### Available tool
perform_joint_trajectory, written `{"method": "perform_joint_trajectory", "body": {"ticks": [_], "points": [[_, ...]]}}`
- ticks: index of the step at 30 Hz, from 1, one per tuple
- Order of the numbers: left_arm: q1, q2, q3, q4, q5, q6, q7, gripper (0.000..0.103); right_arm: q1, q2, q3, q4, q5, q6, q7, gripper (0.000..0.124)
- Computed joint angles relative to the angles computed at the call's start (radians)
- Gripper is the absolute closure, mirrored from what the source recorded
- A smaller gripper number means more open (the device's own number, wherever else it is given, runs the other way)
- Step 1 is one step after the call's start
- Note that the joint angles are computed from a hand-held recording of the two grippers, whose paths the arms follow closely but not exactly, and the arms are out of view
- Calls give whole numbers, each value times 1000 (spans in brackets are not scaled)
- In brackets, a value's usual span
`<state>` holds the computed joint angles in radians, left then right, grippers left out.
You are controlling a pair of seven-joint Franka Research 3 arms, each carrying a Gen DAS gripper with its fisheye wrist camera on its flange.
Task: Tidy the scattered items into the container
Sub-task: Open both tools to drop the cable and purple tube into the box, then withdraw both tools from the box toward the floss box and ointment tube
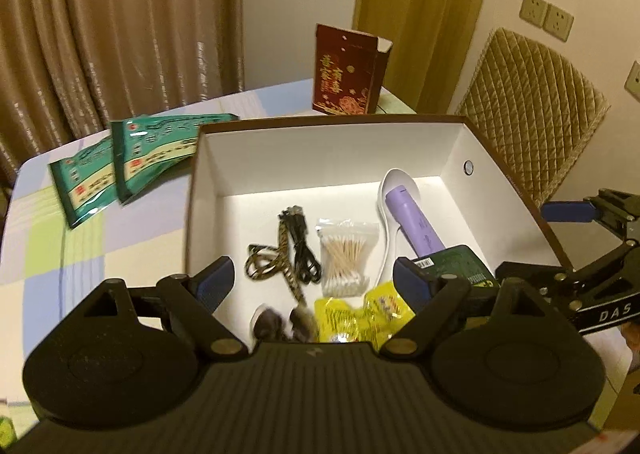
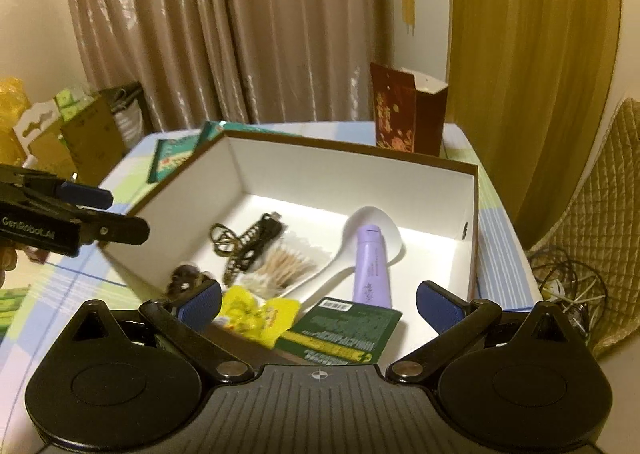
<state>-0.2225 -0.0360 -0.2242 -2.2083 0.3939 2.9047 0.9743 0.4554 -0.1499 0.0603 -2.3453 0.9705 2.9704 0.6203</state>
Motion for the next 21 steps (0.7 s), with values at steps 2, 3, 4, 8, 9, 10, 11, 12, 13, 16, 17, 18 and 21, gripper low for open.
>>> {"method": "perform_joint_trajectory", "body": {"ticks": [2,3,4,8,9,10,11,12,13,16,17,18,21], "points": [[1,-55,1,-56,1,19,-11,19,12,-36,-5,-29,36,4,-26,23],[2,-83,-1,-83,1,24,-15,19,18,-51,-9,-43,48,5,-34,23],[2,-111,-3,-109,2,25,-19,19,27,-67,-14,-57,64,7,-47,23],[-12,-210,-2,-212,-18,39,-9,18,51,-134,-26,-127,82,16,-69,23],[-24,-233,4,-238,-34,39,6,18,54,-149,-28,-145,74,14,-64,23],[-39,-252,11,-261,-51,38,26,18,54,-163,-28,-164,61,11,-52,23],[-53,-268,18,-281,-67,37,48,17,51,-175,-26,-183,41,8,-33,23],[-66,-283,25,-301,-81,35,69,17,46,-185,-23,-201,16,3,-9,23],[-76,-297,29,-320,-94,32,87,17,41,-194,-20,-219,-10,-2,16,23],[-124,-322,61,-369,-152,29,158,17,23,-212,-9,-270,-91,-12,106,23],[-144,-325,75,-384,-176,31,185,17,15,-218,-4,-286,-119,-14,140,23],[-164,-326,89,-397,-201,35,214,16,8,-224,0,-302,-147,-20,172,23],[-239,-323,139,-431,-285,45,326,16,-11,-239,8,-344,-230,-36,260,23]]}}
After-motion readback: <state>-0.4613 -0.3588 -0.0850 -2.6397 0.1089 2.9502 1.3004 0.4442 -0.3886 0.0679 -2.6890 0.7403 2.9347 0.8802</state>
